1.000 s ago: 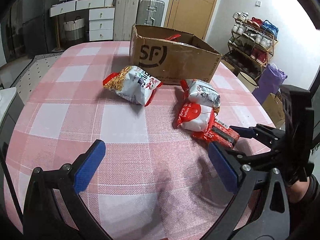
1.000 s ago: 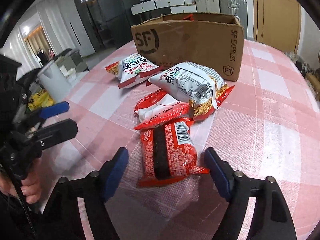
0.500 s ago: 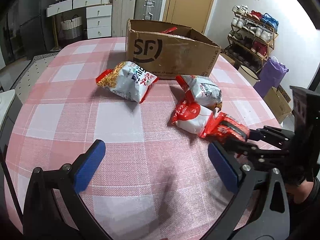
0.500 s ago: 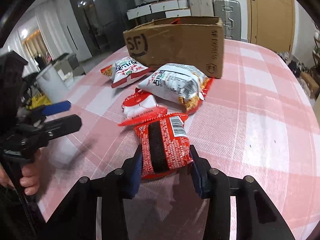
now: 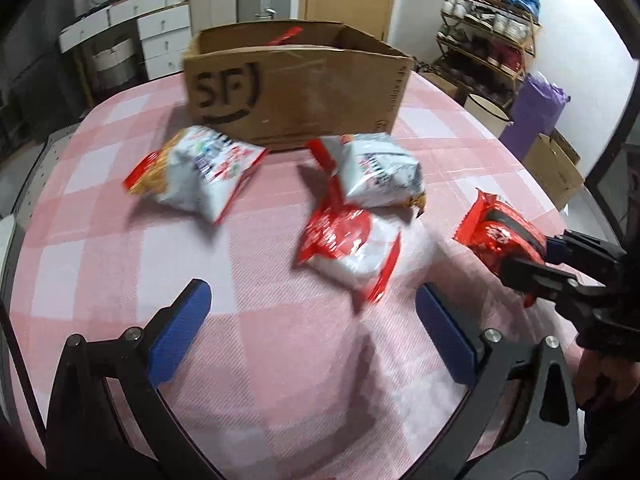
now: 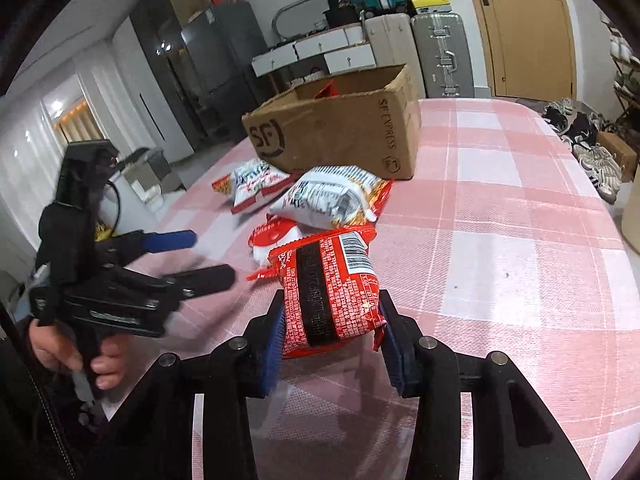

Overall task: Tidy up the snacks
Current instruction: 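Grasp the red striped wafer pack with the right tool, then grasp the white-and-red balloon snack bag with the left tool while the right tool holds the wafer pack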

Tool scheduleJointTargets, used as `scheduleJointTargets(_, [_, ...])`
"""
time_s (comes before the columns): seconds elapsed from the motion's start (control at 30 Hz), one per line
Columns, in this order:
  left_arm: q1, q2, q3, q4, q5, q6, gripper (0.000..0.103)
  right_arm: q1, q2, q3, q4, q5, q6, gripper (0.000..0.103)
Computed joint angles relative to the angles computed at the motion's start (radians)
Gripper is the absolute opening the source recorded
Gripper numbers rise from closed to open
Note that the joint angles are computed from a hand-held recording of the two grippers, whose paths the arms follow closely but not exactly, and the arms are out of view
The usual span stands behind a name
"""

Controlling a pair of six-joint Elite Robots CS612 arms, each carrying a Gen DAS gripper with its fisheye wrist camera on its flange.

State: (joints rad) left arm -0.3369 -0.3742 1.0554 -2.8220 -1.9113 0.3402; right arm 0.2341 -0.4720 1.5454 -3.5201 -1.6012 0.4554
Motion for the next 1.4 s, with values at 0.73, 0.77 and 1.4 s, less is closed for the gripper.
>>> scheduleJointTargets(0.73, [-0.045, 0.092, -0.187, 0.179, 0.009, 0.155, 0.058, -0.016, -0.014, 0.068, -0.068, -0.005, 0.041, 0.042])
scheduleJointTargets(0.77, [-0.044, 0.090, -0.185, 0.185, -0.001, 0.174, 0.054, -0.017, -0.013, 0.067, -0.067, -0.005, 0.043, 0.042])
scheduleJointTargets(1.4, [-0.008, 0.031, -0.074, 0.158, -0.085, 0.150, 0.044, 0.020, -0.048, 0.072, -0.040, -0.062, 0.014, 0.042])
